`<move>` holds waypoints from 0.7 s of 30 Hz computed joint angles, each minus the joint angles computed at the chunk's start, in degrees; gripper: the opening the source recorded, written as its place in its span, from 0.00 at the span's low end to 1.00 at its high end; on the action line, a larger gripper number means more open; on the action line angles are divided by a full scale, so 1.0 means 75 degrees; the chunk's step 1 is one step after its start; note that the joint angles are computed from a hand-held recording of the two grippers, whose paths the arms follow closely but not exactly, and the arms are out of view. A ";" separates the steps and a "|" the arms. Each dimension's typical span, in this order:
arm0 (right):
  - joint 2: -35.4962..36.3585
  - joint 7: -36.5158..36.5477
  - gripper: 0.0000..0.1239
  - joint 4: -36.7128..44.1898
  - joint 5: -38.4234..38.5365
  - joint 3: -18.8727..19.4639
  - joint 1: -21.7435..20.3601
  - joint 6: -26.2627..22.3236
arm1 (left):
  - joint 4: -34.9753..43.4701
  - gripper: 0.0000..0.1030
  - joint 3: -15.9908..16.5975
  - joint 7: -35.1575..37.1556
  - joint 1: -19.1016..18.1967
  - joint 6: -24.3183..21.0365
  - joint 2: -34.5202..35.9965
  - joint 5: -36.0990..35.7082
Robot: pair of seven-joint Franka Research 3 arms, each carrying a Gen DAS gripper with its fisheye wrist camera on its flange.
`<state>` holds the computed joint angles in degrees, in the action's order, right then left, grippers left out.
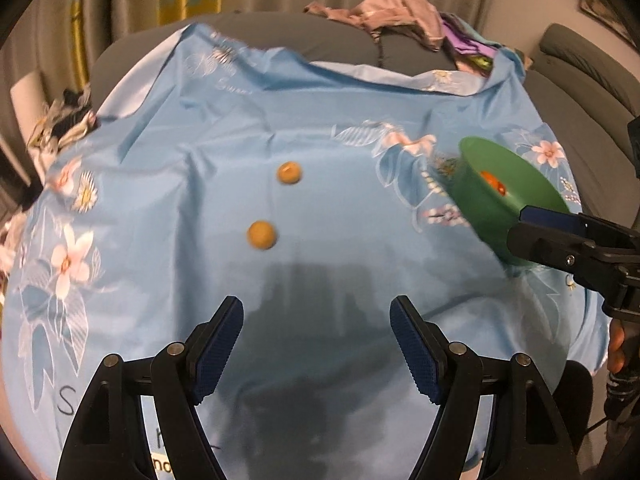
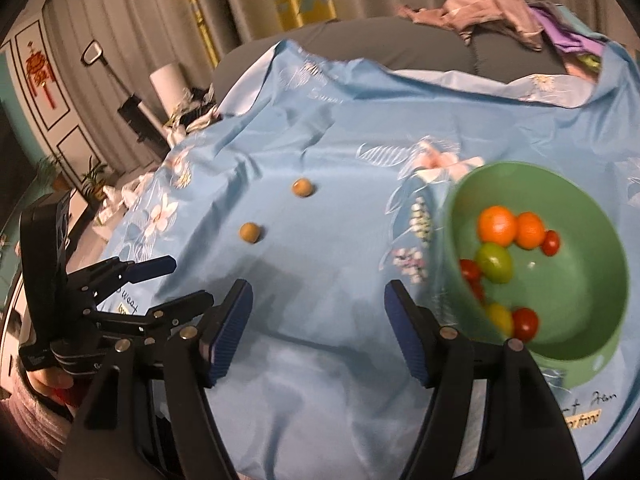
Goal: Organize fruits
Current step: 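Move both open tools back over the two small yellow fruits on the cloth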
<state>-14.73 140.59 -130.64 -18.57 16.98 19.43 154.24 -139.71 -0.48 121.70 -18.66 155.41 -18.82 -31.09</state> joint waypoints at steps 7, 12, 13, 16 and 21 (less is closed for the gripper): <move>0.0688 -0.0453 0.56 0.0441 0.0302 -0.0224 0.0283 0.0054 | 0.0249 0.74 0.0198 0.0567 0.0089 -0.0210 0.0313 -0.0577; 0.1004 -0.0693 0.56 0.0618 0.0511 -0.0428 0.0475 0.0137 | 0.0713 0.73 -0.0024 0.0862 0.0316 -0.0367 0.0806 -0.0720; 0.1062 -0.0727 0.56 0.0652 0.0539 -0.0462 0.0500 0.0163 | 0.0863 0.72 -0.0077 0.0885 0.0385 -0.0435 0.0952 -0.0727; 0.1165 -0.0808 0.56 0.0677 0.0635 -0.0563 0.0552 0.0238 | 0.1301 0.67 -0.0314 0.0757 0.0657 -0.0594 0.1389 -0.0574; 0.1314 -0.0947 0.56 0.0694 0.0859 -0.0694 0.0604 0.0309 | 0.1773 0.65 -0.0696 0.0496 0.1028 -0.0696 0.1886 -0.0265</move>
